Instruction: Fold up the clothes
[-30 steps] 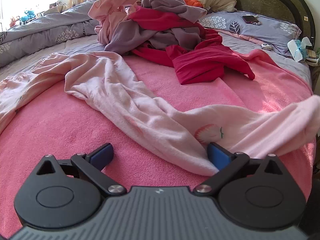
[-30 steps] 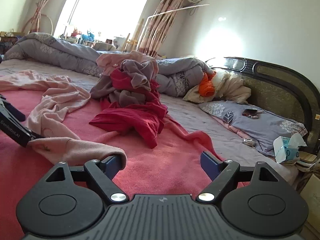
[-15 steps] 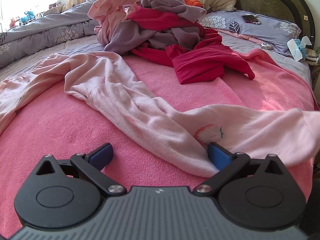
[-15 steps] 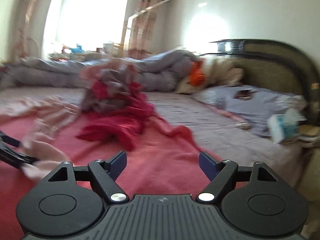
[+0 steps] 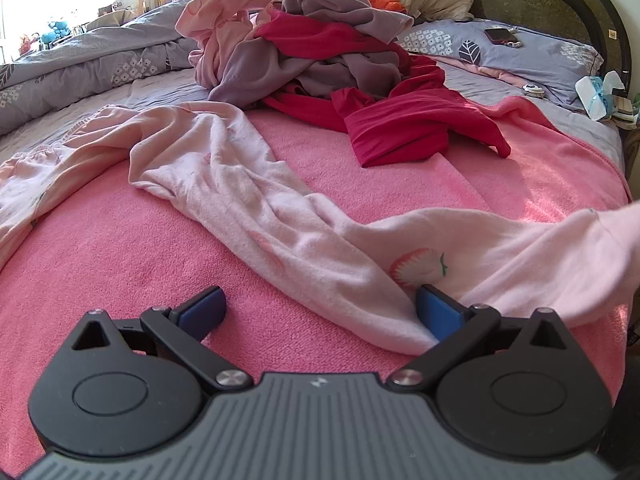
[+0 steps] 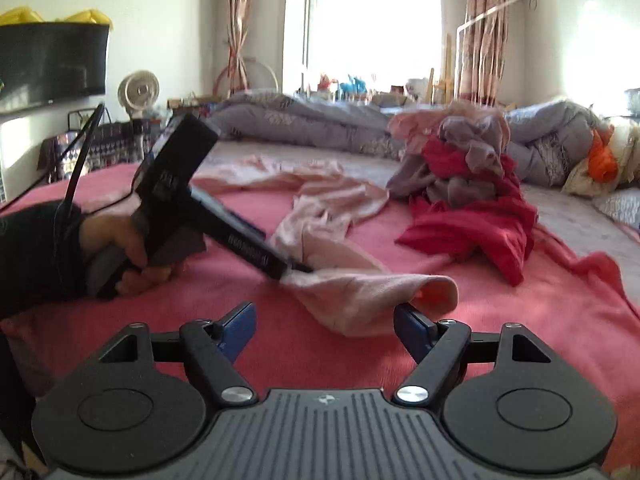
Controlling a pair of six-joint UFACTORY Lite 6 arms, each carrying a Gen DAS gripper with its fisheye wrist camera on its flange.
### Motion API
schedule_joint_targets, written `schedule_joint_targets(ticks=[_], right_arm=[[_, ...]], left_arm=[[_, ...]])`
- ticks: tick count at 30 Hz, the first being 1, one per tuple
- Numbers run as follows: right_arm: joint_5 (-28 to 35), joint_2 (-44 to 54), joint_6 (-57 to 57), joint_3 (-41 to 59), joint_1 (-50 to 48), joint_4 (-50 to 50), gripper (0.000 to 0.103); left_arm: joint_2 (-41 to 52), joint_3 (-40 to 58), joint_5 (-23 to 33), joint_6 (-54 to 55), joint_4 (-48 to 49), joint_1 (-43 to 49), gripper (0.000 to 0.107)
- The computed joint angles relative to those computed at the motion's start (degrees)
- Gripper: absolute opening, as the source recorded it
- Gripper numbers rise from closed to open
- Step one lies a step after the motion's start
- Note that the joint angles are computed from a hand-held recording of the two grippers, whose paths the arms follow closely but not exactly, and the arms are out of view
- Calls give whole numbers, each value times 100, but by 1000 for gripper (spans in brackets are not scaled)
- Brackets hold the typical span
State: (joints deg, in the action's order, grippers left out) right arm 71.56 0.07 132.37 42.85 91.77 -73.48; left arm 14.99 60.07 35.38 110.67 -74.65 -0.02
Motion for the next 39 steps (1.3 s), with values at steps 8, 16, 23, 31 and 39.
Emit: schedule_joint_targets(ticks=[8, 16, 23, 31, 39], right_arm=[[213, 996, -610, 805, -1099, -125, 76], [-825, -103, 339, -245, -1306, -938, 80], [-2095, -223, 935, -463, -2317, -2272, 95], [-3008, -699, 2355, -1171, -2336, -3726, 98], [-3010, -317, 1681, -599, -2087, -2970, 98]], left_arm=[[-1, 0, -4, -4, 13, 3, 103], [8, 8, -3, -13, 9, 0, 103], [-48, 178, -242, -231, 221, 53, 103], [321, 763, -396, -558, 390, -104, 103], [571, 1167, -718, -917, 403, -372, 103]])
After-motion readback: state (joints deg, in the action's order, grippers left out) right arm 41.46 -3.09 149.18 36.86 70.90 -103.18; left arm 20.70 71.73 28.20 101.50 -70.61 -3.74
